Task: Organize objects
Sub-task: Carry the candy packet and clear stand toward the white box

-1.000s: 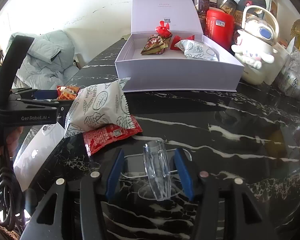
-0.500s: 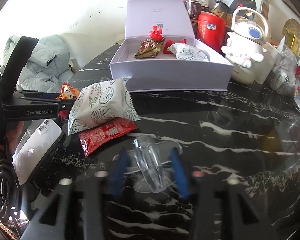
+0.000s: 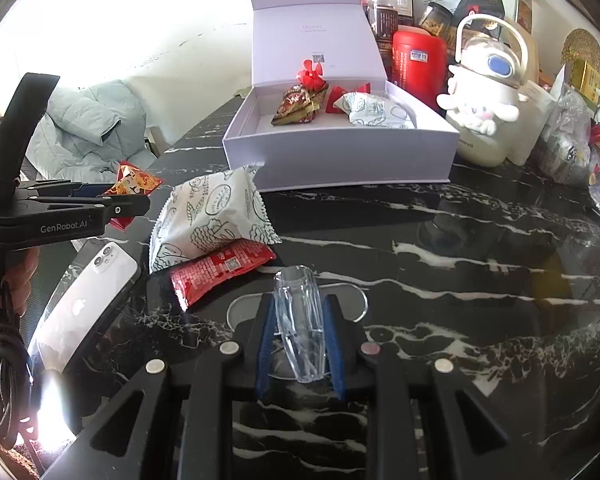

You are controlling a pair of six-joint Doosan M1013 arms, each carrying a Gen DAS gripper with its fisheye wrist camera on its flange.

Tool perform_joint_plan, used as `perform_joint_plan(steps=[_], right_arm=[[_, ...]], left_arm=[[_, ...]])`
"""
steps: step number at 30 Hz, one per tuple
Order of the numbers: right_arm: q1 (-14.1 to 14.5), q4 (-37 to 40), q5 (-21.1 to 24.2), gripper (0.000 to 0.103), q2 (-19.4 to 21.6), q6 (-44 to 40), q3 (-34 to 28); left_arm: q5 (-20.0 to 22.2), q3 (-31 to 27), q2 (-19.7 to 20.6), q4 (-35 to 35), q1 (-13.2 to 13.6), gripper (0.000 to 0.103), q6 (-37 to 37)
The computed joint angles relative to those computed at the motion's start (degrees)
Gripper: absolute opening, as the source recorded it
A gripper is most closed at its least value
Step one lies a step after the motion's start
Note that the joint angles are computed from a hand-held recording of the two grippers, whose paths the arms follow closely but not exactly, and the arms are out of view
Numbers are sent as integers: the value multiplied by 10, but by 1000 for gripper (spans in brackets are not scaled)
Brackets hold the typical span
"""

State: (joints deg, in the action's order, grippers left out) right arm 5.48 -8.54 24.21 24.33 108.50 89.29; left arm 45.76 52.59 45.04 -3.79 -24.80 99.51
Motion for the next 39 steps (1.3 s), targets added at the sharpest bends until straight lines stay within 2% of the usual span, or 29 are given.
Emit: perform_joint_plan(steps=[15,32,39], right_arm=[[-2,-28,-19,24,-31,37,29],[-17,-39,-36,24,-58,63,58],[-24,-5,-45,24,-59,24,55]], left_arm=[[-40,51,-44,-38,-12,41,56],[-23,57,-47,-82,-34,41,120],[-12,44,-41,-92,-39,41,133]])
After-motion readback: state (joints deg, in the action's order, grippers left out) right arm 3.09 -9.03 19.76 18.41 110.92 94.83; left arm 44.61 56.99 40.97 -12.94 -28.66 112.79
